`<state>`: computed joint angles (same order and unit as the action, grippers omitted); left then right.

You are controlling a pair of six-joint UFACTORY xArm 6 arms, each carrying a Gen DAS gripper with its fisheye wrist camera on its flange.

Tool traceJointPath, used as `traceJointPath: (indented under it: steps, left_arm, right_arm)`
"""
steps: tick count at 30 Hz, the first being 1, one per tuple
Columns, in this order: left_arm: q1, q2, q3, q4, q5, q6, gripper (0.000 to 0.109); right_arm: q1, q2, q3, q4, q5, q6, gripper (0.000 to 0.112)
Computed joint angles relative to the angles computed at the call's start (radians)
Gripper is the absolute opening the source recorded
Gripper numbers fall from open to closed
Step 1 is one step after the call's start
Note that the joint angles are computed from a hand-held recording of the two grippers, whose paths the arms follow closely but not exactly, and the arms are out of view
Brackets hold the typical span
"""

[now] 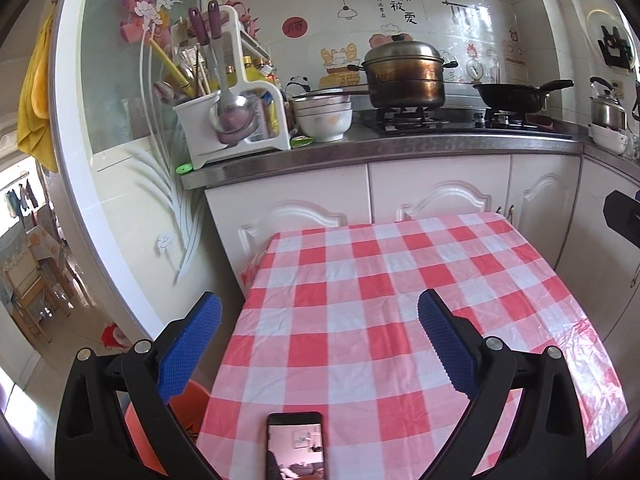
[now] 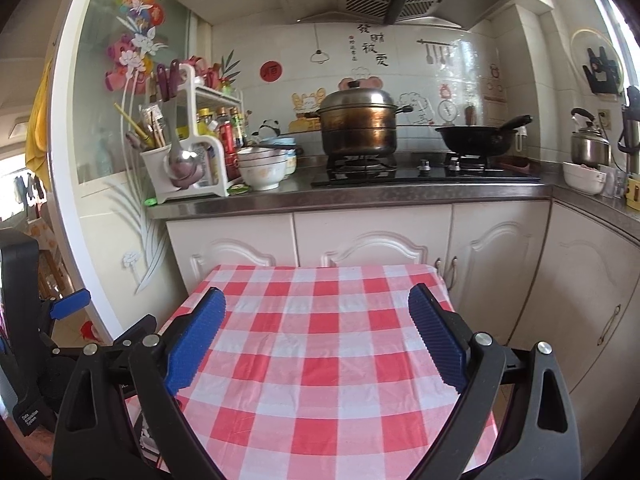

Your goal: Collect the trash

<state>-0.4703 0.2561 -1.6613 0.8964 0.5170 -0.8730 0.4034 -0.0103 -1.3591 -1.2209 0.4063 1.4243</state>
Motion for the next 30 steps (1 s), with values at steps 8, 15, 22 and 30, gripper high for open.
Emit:
traceJointPath:
  steps: [8,15,22,30]
  left_arm:
    - [-0.044,0.039,-0.053,-0.030,-0.011,0.021,0.097]
    - [-0.068,0.065,-0.078,-0.033,-0.014,0.038,0.097]
    - [-0.068,0.070,-0.080,-0.051,-0.032,0.051,0.097]
    - [-0.069,0.075,-0.085,-0.052,-0.029,0.056,0.097]
  right_arm:
    - [-0.027,-0.078,0.080,-0.055,0.027,0.079,0.093]
    - [-0.037,-0.113,0.118,-0.083,0.066,0.112,0.094]
    - [-0.041,-0.128,0.134,-0.106,0.093,0.142,0.094]
    - [-0.040,-0.122,0.133,-0.102,0.093,0.133,0.094]
